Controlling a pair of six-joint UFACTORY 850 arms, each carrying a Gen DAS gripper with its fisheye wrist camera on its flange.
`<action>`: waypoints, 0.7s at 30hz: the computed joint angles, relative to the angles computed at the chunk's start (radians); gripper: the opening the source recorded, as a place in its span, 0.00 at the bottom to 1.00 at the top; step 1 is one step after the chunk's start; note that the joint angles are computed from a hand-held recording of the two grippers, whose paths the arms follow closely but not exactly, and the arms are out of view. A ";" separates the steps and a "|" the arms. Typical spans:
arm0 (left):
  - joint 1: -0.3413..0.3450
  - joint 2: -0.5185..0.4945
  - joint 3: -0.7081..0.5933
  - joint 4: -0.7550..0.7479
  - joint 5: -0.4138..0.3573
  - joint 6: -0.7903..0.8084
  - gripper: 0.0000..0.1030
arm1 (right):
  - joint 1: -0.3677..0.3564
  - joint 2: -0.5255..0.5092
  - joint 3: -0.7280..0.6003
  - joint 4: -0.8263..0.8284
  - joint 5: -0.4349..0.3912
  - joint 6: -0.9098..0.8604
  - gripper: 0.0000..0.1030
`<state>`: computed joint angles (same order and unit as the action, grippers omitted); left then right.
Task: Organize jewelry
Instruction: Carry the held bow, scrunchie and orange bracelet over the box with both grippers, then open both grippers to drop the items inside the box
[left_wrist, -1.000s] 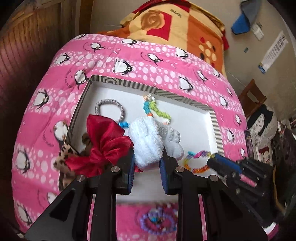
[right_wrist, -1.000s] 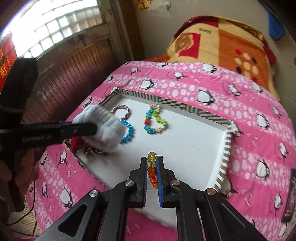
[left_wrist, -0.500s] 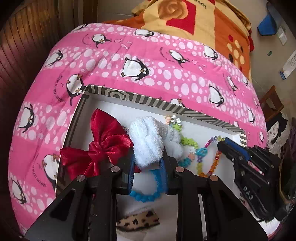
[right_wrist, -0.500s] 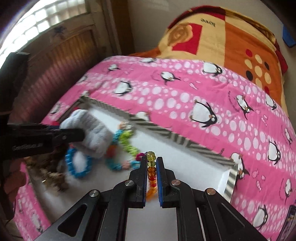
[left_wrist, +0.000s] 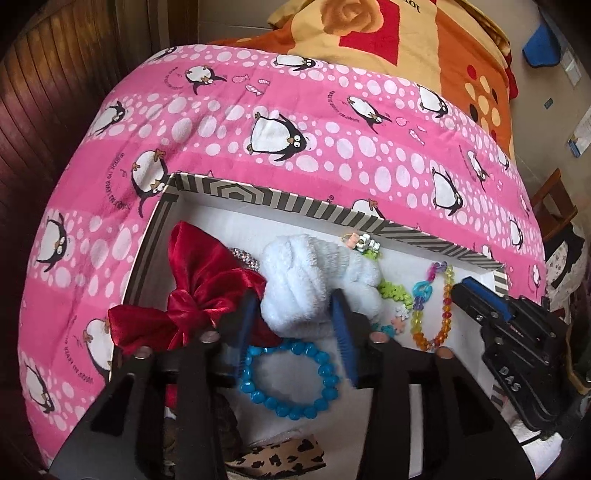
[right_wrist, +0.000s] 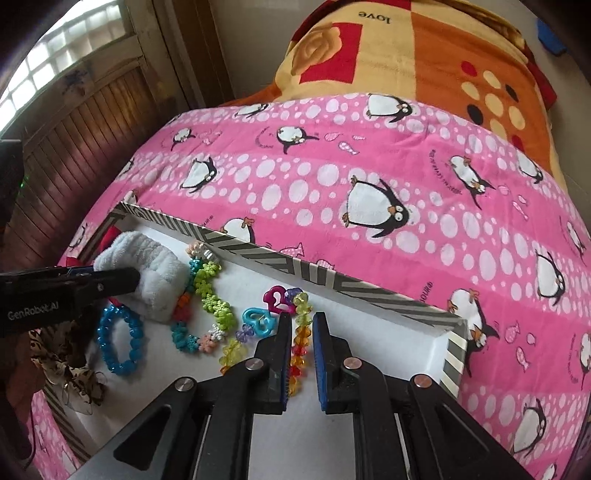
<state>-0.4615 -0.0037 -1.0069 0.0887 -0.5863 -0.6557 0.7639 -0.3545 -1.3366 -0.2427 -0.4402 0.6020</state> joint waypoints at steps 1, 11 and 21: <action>-0.003 0.005 0.003 0.006 0.000 -0.007 0.48 | 0.001 0.011 0.010 0.003 0.006 0.005 0.14; -0.074 0.096 0.042 0.157 -0.045 -0.145 0.50 | 0.047 0.172 0.149 -0.048 0.041 0.140 0.29; -0.206 0.242 0.117 0.341 -0.124 -0.350 0.50 | 0.138 0.299 0.249 -0.207 0.001 0.373 0.39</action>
<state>-0.6673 0.2381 -0.8894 0.4299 -0.7108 -1.0055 0.9017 -0.0551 -1.0878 -0.4500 -0.4393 0.9754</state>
